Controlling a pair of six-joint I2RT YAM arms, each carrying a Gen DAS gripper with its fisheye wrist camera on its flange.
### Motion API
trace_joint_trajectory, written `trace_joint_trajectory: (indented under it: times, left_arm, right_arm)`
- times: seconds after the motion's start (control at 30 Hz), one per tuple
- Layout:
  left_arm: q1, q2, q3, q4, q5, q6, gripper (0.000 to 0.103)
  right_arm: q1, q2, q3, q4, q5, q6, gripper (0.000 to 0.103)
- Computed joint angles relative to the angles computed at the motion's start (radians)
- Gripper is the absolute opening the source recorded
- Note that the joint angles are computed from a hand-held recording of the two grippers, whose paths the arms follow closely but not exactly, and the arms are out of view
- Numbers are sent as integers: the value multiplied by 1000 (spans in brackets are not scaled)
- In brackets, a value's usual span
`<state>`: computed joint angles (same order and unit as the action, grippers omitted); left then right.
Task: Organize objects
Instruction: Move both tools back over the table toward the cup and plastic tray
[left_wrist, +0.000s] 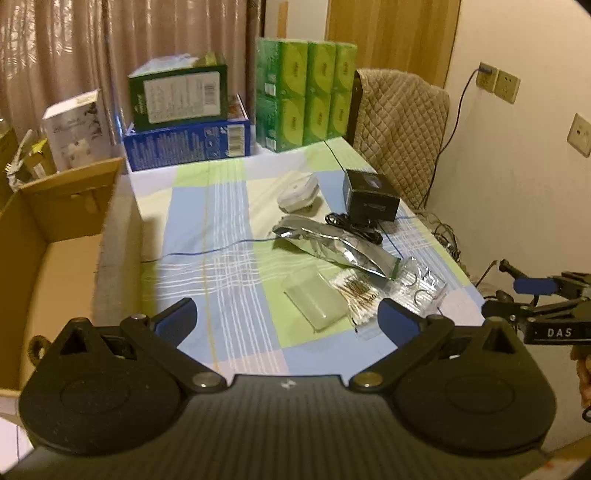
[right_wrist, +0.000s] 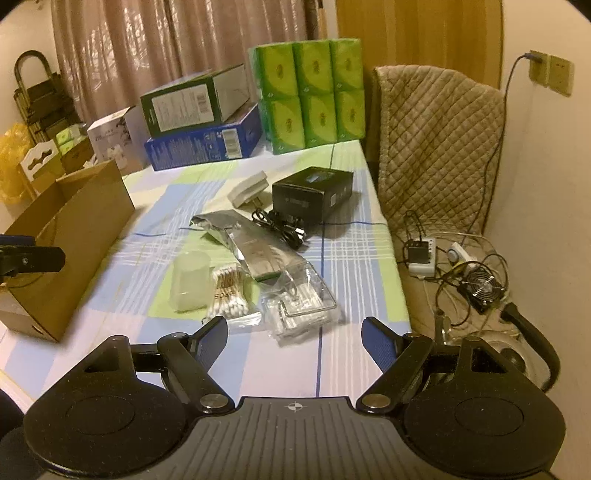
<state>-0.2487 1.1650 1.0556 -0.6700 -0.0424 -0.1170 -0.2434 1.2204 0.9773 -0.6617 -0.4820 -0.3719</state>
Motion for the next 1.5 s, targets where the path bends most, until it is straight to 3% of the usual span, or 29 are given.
trace_joint_trajectory:
  times: [0.37,0.73,0.77,0.83,0.9,1.27,1.4,1.5]
  left_arm:
    - [-18,203,10,104,-26,-23,102]
    - [-6,310,15,165,6,-35,102]
    - [-5,315,15,168,8,-36,102]
    - [-3,327,20,170,11,-38,102]
    - [-2,333,20,173,14,-39,102]
    - [-13,397,30,222,21,-61,102]
    - [-20,460,64,245,21,-76,92]
    - [-30,512,90,261,8,-91,91]
  right_arm:
    - [59,250,46,154,44,-54,77]
    - [100,432,119,205,32,-106,77]
    - [105,442,125,205,36,-103,76]
    - [109,461,142,185,33,-104,63]
    - [117,457,128,209,61,-106,55]
    - [130,383,90,223,113,3,51]
    - [138,373,98,221,130,37,51]
    - [141,376,100,223,142,62,51]
